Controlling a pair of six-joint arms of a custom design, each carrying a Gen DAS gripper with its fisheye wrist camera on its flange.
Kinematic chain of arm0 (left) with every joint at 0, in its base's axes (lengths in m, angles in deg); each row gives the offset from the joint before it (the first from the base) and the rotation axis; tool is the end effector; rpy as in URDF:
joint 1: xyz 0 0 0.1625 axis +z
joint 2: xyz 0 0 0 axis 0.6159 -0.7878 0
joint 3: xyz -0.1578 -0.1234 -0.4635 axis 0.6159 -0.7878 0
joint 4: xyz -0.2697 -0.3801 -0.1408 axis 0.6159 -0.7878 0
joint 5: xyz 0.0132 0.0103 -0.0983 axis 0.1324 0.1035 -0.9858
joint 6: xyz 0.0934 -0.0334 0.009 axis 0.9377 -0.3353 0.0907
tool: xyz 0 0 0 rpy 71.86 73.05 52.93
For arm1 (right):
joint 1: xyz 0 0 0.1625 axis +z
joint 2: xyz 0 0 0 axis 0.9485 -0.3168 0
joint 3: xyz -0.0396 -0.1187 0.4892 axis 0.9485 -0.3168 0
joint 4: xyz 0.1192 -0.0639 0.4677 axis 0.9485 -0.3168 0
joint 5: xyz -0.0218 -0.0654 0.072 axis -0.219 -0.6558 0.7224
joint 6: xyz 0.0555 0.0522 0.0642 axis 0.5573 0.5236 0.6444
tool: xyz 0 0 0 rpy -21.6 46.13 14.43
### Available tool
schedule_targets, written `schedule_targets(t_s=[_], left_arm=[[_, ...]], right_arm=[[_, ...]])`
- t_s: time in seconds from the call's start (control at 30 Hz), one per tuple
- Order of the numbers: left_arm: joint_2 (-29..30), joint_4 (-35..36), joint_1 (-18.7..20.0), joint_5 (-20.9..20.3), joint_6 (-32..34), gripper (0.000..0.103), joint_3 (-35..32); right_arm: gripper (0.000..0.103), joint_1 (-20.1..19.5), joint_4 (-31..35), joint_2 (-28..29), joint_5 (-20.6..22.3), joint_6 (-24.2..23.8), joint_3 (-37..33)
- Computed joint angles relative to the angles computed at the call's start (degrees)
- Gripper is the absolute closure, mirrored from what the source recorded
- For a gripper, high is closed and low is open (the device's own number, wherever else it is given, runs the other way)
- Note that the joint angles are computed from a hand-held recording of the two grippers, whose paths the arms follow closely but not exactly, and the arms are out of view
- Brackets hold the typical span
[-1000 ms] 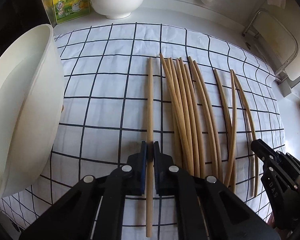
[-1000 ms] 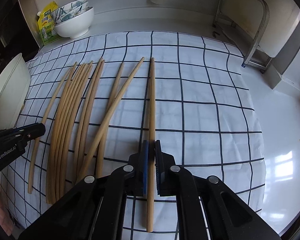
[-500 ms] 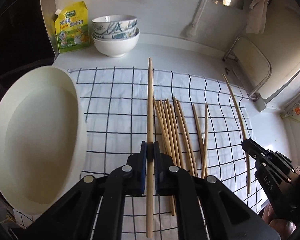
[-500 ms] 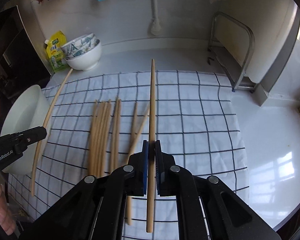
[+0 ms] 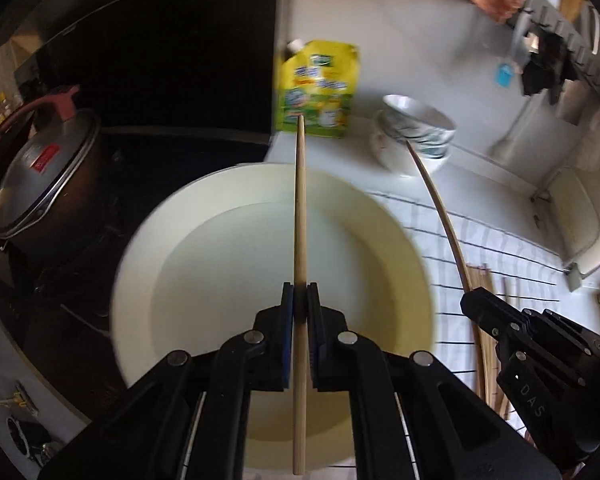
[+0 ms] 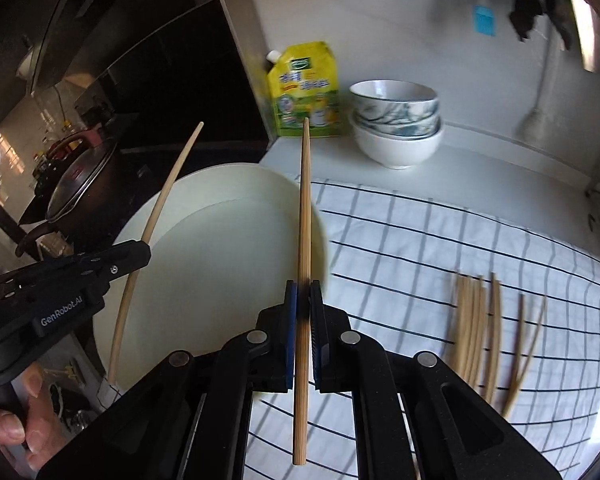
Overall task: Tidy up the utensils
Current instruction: 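Lift and carry the held chopsticks over the white basin with both tools, then open both tools to drop the chopsticks into the white basin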
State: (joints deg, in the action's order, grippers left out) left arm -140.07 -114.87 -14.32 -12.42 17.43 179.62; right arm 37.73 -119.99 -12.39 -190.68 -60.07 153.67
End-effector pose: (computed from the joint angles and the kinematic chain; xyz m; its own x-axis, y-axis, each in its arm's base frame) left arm -0.3397 -0.3715 0.1482 -0.7612 -0.0021 -0.6485 0.3416 0.8487 -0.4038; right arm 0.2141 -0.3680 0.2534 -0.8193 -0.1979 0.5382 -0.4282 0.8354 -0.3447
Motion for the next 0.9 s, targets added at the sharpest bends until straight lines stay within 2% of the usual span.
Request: schedule_targets(t_s=[0.13,0.3,0.47,0.7,0.73,0.77,0.87,0.9], left_arm=[[-2.3,0.5,3.0,-0.7,1.4,0.096,2.2],[-3.0,-2.7,6.7,-2.9,6.4,0.096,4.0],[-2.9,-5.9,9.3,-4.7,10.0,0.096,5.2],[-1.9,-7.3,10.7,-5.5,12.2,0.095,5.2],[-2.0,-7.3,10.7,-5.3,12.1,0.091,5.1],[-2.3,-7.1,10.6,-5.1,11.9,0.08,5.2],[-3.3,-6.3,9.8,-3.8,10.7,0.056,5.3],[-3.7,-6.1,9.5,-3.4,10.4,0.056,5.4]], right_arm=[[0.097,1.4,-0.5,7.8,0.6,1.9,-2.0],[0.097,1.4,-0.8,14.3,-0.4,5.2,-3.4],[0.097,1.1,0.1,16.5,-2.0,8.3,-3.9],[0.097,0.5,-0.2,16.9,-3.4,10.4,-3.5],[0.096,0.3,-1.2,17.9,-3.9,10.3,-4.0],[0.095,0.5,-1.7,17.6,-4.1,10.4,-3.7],[0.09,1.1,-3.0,16.8,-5.0,10.1,-3.2],[0.09,1.3,-3.4,16.5,-5.2,9.9,-3.1]])
